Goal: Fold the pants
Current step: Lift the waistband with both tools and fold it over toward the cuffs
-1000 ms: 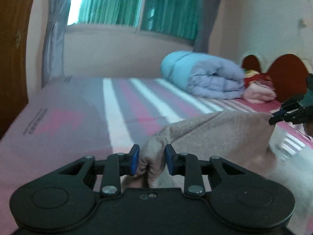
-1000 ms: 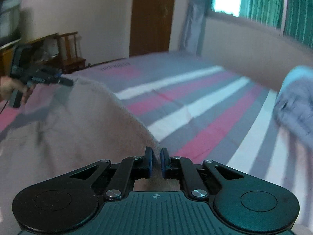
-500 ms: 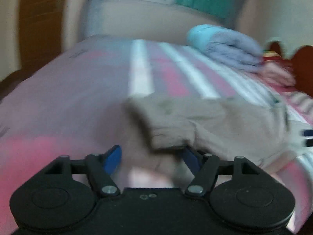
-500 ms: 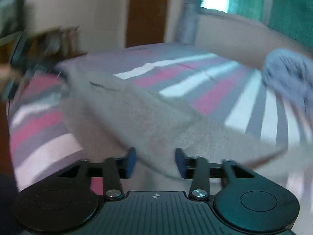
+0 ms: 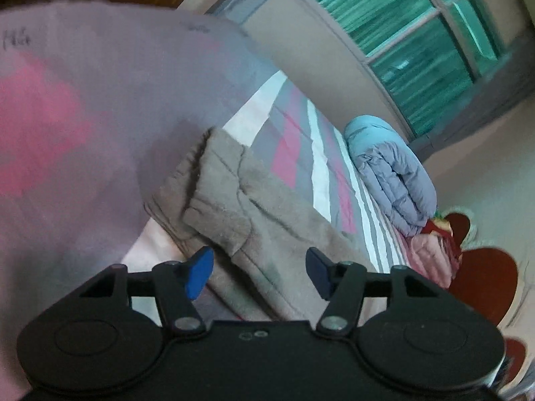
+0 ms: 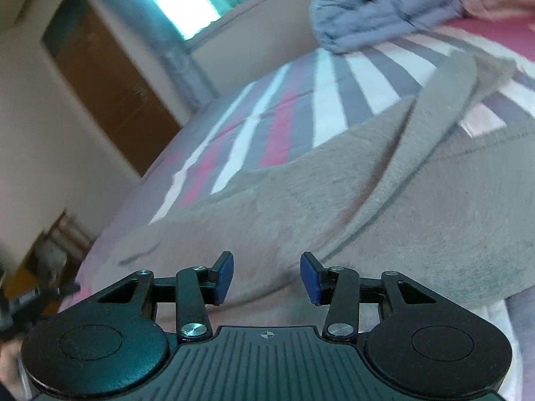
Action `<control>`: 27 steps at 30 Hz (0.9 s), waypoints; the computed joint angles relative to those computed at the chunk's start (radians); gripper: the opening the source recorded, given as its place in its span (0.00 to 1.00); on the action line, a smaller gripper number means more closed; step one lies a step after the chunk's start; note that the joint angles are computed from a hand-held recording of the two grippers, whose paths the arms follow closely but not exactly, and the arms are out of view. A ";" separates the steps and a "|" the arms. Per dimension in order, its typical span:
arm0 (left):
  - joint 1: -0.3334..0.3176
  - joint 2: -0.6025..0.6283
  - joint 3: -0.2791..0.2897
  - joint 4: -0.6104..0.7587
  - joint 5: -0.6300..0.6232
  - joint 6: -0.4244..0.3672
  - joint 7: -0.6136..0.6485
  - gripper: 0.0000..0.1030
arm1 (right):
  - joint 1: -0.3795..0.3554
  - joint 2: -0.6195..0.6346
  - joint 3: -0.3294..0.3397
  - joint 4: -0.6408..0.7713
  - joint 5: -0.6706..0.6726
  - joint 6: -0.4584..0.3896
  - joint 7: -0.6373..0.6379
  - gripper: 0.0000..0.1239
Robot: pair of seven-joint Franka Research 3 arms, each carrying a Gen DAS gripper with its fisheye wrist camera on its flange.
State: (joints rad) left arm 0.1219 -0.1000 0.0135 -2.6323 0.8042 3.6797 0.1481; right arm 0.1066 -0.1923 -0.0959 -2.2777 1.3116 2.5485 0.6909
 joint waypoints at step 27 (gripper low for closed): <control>0.007 -0.027 -0.074 0.017 -0.342 0.006 0.258 0.16 | -0.065 0.061 0.014 0.090 0.194 -0.039 -0.045 0.04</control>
State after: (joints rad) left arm 0.1289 -0.1272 -0.0606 -2.6149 0.4617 3.6862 0.4064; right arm 0.0415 -0.1317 -0.0819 -2.1878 1.5057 2.5096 0.6463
